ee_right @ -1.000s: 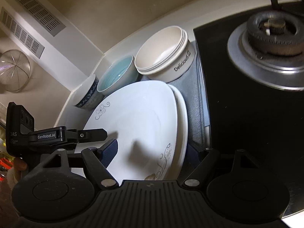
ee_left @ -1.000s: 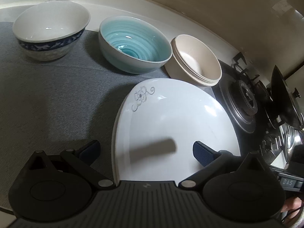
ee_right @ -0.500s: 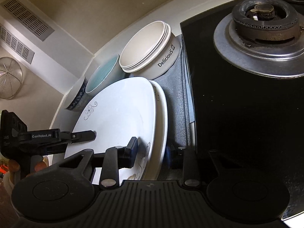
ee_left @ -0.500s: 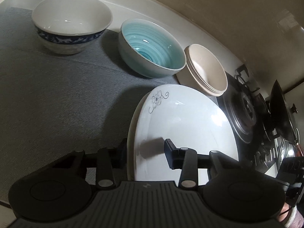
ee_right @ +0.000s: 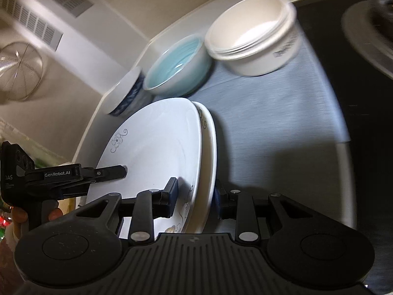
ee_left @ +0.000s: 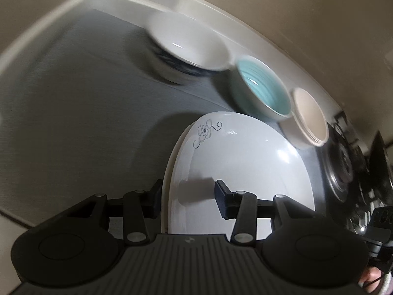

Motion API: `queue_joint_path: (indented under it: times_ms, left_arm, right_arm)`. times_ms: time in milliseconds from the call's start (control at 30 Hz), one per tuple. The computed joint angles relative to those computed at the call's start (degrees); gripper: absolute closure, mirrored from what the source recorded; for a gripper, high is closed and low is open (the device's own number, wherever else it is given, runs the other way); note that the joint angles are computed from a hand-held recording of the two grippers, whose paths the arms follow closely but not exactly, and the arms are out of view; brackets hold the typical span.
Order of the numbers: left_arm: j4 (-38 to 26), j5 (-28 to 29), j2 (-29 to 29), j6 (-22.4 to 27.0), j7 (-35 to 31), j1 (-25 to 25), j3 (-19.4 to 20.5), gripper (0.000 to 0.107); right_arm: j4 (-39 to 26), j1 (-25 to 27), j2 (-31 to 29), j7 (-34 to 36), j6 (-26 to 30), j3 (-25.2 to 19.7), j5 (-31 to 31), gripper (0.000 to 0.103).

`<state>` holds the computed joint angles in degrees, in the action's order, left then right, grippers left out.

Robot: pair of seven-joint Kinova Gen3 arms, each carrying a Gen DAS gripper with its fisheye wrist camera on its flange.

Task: Organize plates and bowls
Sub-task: 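Close both tools on the plate stack rim and carry it toward the wall corner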

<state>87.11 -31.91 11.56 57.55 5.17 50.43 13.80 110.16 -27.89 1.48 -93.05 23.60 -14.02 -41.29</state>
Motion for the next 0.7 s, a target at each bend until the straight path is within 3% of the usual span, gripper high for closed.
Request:
queue_joint_path:
  times_ms: [167, 433, 700]
  left_arm:
    - [2.57, -2.09, -2.7, 4.2, 4.13, 0.22, 0.19, 0.059]
    - [9.12, -4.14, -8.43, 6.82, 10.73, -4.08, 3.52, 0.058]
    - [10.64, -3.91, -10.86, 9.89, 9.61, -7.97, 6.1, 0.057]
  right_arm:
    - [-4.26, -1.82, 3.95, -2.16, -0.24, -1.92, 2.27, 0.071]
    - [-13.6, -5.89, 11.13, -8.56, 0.98, -4.13, 10.43, 0.071]
    - [-19.13, -9.71, 14.99, -15.11, 1.63, -4.44, 17.42, 0.071]
